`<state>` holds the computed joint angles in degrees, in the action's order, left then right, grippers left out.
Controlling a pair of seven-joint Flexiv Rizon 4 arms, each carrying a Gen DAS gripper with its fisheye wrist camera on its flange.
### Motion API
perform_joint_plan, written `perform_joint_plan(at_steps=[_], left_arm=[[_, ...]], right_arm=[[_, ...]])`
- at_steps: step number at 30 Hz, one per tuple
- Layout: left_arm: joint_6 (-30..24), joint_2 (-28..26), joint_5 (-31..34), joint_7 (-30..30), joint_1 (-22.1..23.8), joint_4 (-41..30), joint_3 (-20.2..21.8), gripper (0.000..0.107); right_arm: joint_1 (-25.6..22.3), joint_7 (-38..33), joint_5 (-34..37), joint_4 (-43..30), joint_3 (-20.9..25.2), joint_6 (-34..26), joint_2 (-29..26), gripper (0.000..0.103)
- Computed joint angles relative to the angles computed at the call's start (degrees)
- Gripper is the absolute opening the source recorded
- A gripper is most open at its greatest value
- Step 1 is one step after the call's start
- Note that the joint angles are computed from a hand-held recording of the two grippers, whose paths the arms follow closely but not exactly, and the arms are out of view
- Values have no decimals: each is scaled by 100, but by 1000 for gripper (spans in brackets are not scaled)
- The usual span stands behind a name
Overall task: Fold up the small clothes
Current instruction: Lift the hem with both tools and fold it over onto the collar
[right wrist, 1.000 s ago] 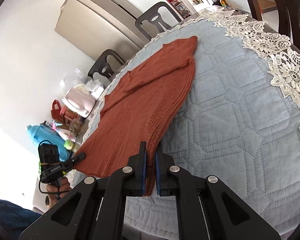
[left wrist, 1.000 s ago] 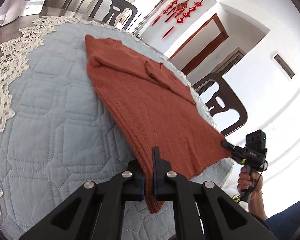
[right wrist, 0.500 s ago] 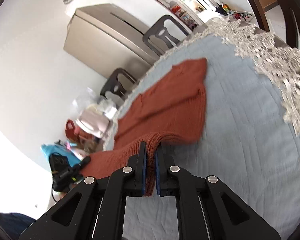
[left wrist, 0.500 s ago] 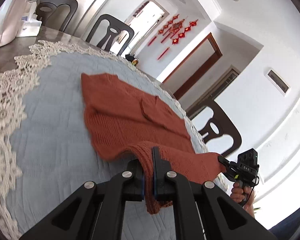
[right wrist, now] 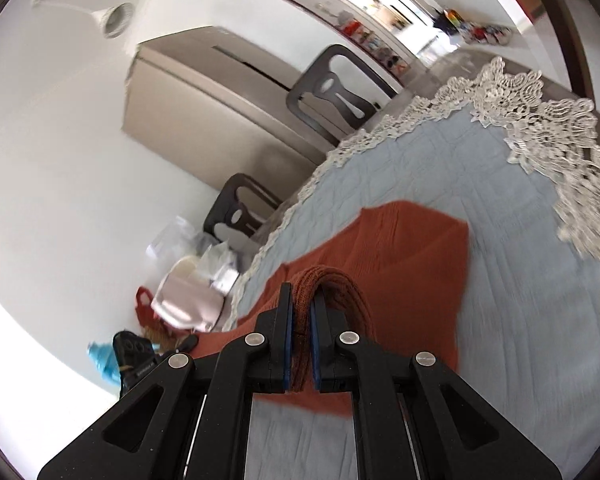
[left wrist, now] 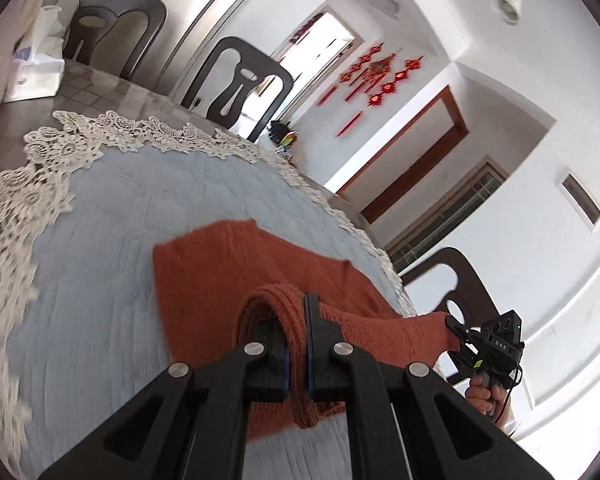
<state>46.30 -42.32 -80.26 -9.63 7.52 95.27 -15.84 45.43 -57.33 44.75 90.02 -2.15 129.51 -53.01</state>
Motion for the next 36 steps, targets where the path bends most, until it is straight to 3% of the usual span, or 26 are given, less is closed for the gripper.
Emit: perform_joint_plan(at_steps=[8,13,17,21,22,26,28,33,36], left_arm=[[262,-1088,1519,-1696,-243,-1258,82,7],[95,-1057,1730,-1686,113,-1085,-309,7],[-241,-1170,1786,-1864,238,-1297,-453,8],[-204,-1426,1773,-2367,188,-1701,-472,11],[-134,-1491,1796,-2553,156,-1800,-450,18],[286,-1653,1844,-2914,120,-2027,-496,30],[494,-1644,1810,-2903,166,-1989,-583,35],[898,-1490,1930,-2552,169,-1723,-659,40],[944,-1530,2232,-2533,58,-1819,-590,45]], right_arm=[[-574,855,-425,-346,14,-1116,-364,8],[-819,1093,-1309,-59,320,-769,-341,11],[-1372,1449,-2428,18,808,-413,-453,12],[-1475,1950,-2570,-212,748,-65,-668,21],[-1509,2107,-2581,-280,744,15,-733,21],[-1392,2366,-2528,-377,446,-163,-757,26],[-1337,2406,-2550,-380,349,-161,-755,41],[-892,2072,-1935,-291,-168,-200,-626,43],[-235,1631,-1144,-239,-1007,-1049,-451,43]])
